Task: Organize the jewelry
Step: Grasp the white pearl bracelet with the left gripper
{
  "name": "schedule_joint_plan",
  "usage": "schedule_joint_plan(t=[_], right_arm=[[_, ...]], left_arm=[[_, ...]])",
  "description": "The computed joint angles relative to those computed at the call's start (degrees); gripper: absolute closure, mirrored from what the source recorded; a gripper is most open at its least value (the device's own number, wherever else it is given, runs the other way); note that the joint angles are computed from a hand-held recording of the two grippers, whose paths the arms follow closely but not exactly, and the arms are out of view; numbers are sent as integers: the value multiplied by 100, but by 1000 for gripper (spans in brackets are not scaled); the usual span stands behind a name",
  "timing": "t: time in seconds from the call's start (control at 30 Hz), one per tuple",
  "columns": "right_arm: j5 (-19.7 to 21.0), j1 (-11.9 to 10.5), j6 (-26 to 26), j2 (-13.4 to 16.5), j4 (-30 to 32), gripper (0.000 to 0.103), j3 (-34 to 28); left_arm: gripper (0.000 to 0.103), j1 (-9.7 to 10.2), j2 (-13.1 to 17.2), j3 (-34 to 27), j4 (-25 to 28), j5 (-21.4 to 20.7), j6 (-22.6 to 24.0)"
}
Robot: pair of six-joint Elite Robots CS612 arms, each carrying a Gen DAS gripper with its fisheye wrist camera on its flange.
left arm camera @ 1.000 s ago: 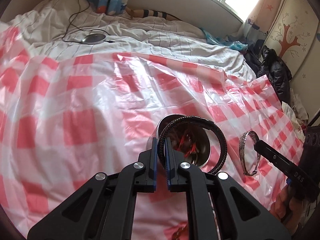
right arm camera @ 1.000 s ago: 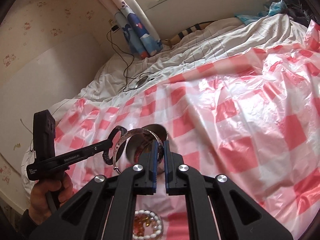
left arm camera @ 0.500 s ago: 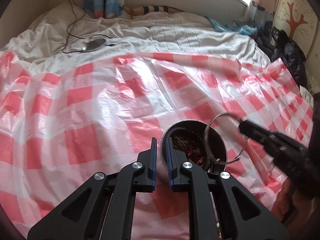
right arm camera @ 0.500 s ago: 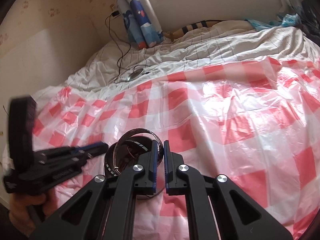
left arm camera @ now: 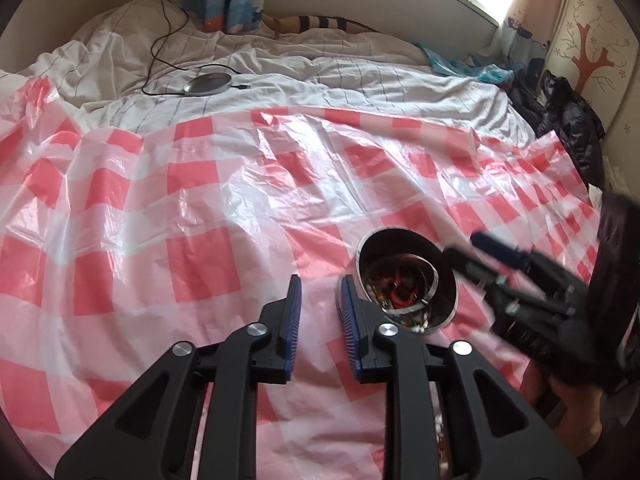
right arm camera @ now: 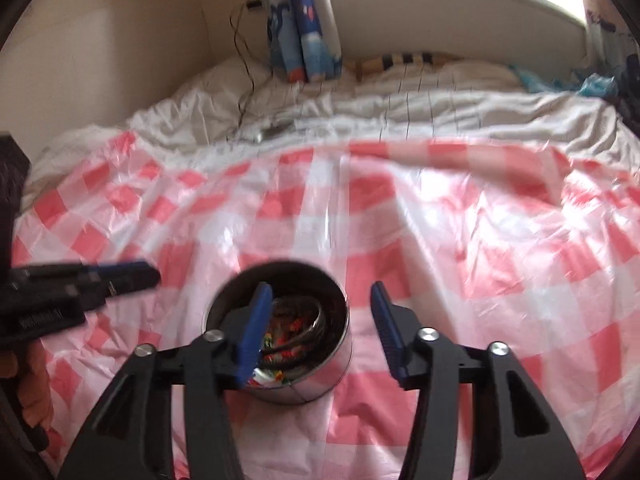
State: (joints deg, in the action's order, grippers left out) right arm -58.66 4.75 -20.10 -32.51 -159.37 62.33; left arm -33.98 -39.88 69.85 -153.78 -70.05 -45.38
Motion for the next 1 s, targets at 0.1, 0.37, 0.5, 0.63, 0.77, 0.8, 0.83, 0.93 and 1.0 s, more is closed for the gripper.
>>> schedule_joint_plan(t=[0.1,0.37,0.5,0.63,0.77,0.8,0.83,0.93,1.0], right_arm=[[168,-81,169,-149,-267,52,199],[531,-415,516,-677,-174,47,1059],[945,-650,889,-885,-140,44,1477],[1201,-771,1040,-977,36,40,1706],[1079,-720,797,-1033,176,40,1785],[1039,-703,754,-1037,173,40,1789],[988,-685,716,-1041,162,40,1800],[917,-647,601,-1035,266,40,1792],[874,-638,581,-1020,320,40,1771]], left_arm=[[72,-40,-10,91,-101,-400,82],[70,-328,108,79,127,-1080,470],[70,-451,113,100,236,-969,482],[70,-542,181,20,486,-621,652],[75,-584,192,62,326,-505,791],[85,-589,189,82,260,-527,833],[88,-605,175,113,196,-498,883],[96,-589,99,291,-247,-690,808],[97,-535,51,440,-693,-941,613]])
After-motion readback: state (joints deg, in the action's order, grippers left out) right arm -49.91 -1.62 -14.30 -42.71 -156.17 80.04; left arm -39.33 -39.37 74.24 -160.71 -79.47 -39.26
